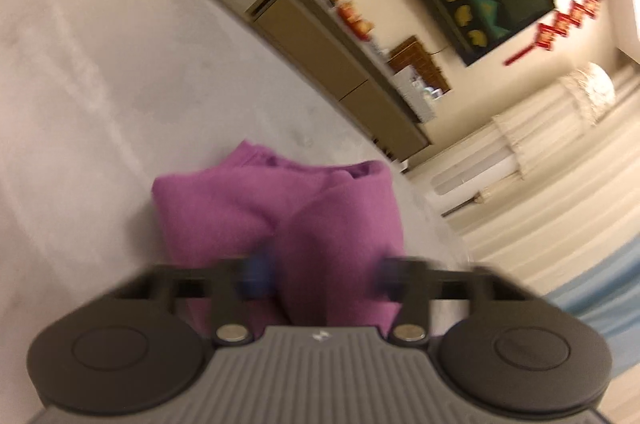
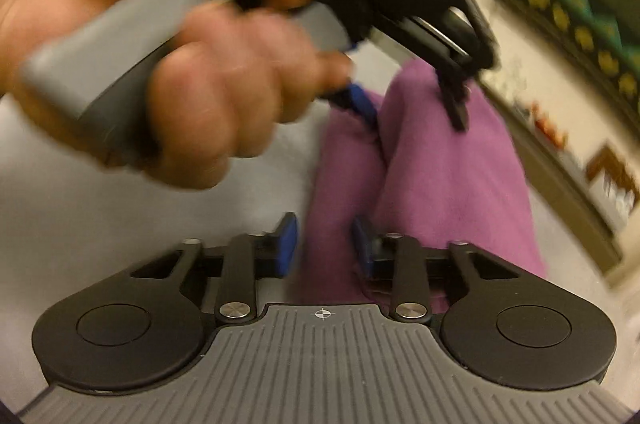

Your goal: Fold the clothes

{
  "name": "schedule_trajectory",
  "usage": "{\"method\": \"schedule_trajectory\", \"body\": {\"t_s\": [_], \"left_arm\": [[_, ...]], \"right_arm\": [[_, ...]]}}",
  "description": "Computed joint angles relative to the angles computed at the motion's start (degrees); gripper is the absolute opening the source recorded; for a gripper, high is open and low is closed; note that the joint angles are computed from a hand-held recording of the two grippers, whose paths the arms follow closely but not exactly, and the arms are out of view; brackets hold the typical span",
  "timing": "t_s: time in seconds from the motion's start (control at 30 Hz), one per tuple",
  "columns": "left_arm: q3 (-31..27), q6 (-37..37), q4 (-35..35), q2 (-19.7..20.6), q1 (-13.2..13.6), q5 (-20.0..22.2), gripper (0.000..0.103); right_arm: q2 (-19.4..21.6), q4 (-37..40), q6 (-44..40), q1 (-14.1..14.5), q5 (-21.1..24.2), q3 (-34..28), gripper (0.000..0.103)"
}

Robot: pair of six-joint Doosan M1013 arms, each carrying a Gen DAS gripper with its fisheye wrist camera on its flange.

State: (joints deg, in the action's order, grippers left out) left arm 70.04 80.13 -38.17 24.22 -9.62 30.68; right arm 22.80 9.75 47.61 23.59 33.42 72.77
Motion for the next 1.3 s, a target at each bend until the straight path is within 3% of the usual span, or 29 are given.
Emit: {"method": "schedule_trajectory", "body": {"t_s": [0.13, 0.2, 0.33, 0.4, 0.53, 0.77, 0.87, 0.93, 1.0, 1.1, 1.17, 1.27, 1.3], "left_arm": [[3.62, 7.21, -2.55, -2.79, -0.34, -8.54, 0.017], [4.51, 2.52, 0.84, -3.3, 0.06, -10.65, 0.017], [4.53, -0.46, -1.77, -2.33, 1.63, -5.24, 0.019], [4.82, -4.08, 0.04, -2.65, 1.34, -4.4, 0.021], [5.57, -4.3, -2.0, -3.83, 1.44, -2.92, 0.023], [3.83, -9.99, 6.66, -3.83, 0.16, 0.62, 0.036], [4.63, -11.66, 8.45, -4.86, -0.09, -1.91, 0.039], [5.2, -13.78, 10.54, -5.68, -0.27, -4.19, 0.046], [5.94, -15.61, 12.79, -6.56, -0.22, -6.01, 0.051], [6.02, -17.55, 16.38, -6.85, 0.05, -6.63, 0.057], [5.93, -13.45, 12.75, -6.36, 0.34, -6.16, 0.058], [5.23, -6.17, 5.41, -5.13, 0.57, -3.76, 0.058], [4.79, -5.51, 4.84, -4.78, 0.52, -2.42, 0.058]], "right_arm": [[1.09, -0.19, 4.88, -0.64, 6.14, -3.13, 0.016], [0.85, -0.22, 5.42, -0.95, 6.15, -2.78, 0.016], [0.65, -0.52, 6.03, -1.41, 6.59, -2.57, 0.016], [0.47, 0.14, 6.19, -1.82, 7.12, -2.36, 0.016], [0.77, 4.11, 8.09, -3.77, 8.44, -2.97, 0.017], [1.85, 14.01, 16.78, -8.9, 14.16, -5.54, 0.017], [1.61, 23.81, 17.42, -11.72, 17.39, -5.01, 0.033], [0.74, 31.39, 17.34, -13.44, 17.66, -3.39, 0.058], [-0.41, 37.71, 16.53, -14.8, 16.31, -1.29, 0.067], [-0.74, 45.09, 16.04, -16.29, 16.23, -0.12, 0.072], [-0.18, 48.27, 17.14, -16.67, 17.55, -0.41, 0.075], [2.55, 45.1, 22.11, -16.03, 20.43, -4.55, 0.074], [2.95, 42.93, 23.1, -15.6, 20.48, -5.33, 0.069]]}}
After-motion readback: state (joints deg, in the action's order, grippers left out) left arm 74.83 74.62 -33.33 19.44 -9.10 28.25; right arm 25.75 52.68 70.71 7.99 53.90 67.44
